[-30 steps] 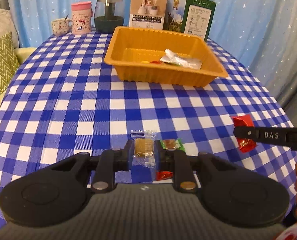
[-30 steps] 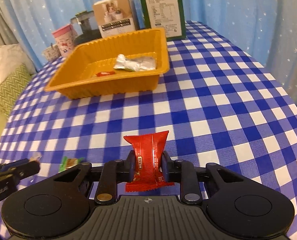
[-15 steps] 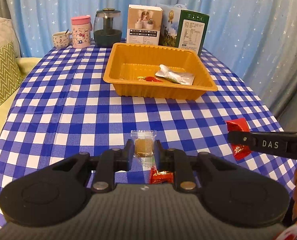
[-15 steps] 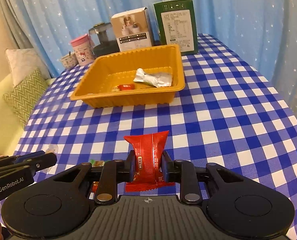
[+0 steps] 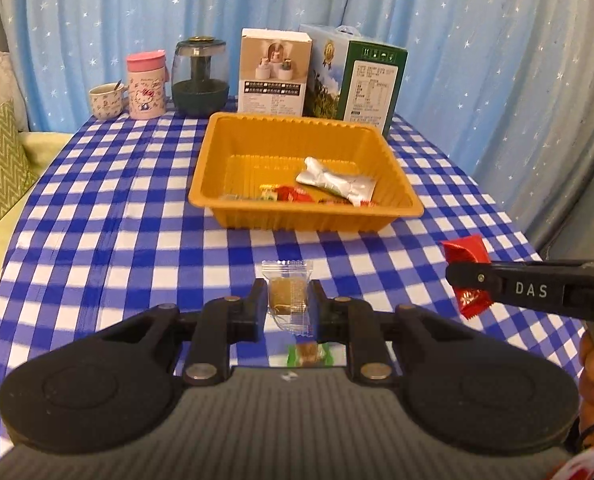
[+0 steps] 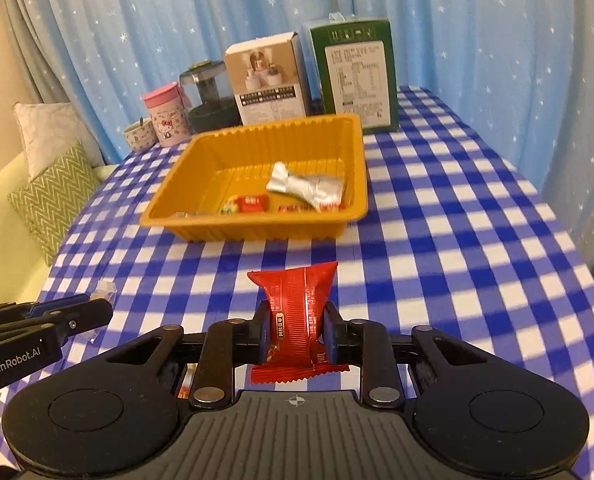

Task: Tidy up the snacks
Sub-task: 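Drop clear packet in tray with left gripper while right gripper drops red pack there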

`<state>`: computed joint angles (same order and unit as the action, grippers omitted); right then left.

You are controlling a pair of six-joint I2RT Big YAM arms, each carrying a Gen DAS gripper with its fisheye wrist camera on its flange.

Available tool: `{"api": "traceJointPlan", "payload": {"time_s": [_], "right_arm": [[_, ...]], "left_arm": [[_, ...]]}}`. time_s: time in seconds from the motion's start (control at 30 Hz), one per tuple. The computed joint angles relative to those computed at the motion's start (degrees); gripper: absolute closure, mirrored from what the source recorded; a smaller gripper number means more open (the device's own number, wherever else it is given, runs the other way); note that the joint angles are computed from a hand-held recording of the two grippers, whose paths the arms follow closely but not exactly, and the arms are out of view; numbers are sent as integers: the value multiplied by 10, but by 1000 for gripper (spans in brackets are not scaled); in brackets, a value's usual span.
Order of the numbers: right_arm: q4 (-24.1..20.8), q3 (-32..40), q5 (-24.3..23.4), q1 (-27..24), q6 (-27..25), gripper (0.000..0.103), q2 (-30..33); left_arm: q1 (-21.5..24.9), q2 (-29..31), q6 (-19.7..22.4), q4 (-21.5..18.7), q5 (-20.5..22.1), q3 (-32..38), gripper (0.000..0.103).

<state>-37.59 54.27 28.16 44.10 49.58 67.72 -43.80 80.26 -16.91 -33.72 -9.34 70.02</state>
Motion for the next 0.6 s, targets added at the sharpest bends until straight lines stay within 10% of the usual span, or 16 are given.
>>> {"api": "traceJointPlan", "payload": {"time_s": [0.6], "right_arm": [[55,105,-86,-133,-182,77,90]], "left_arm": [[56,137,38,-5,39,176,84]]}}
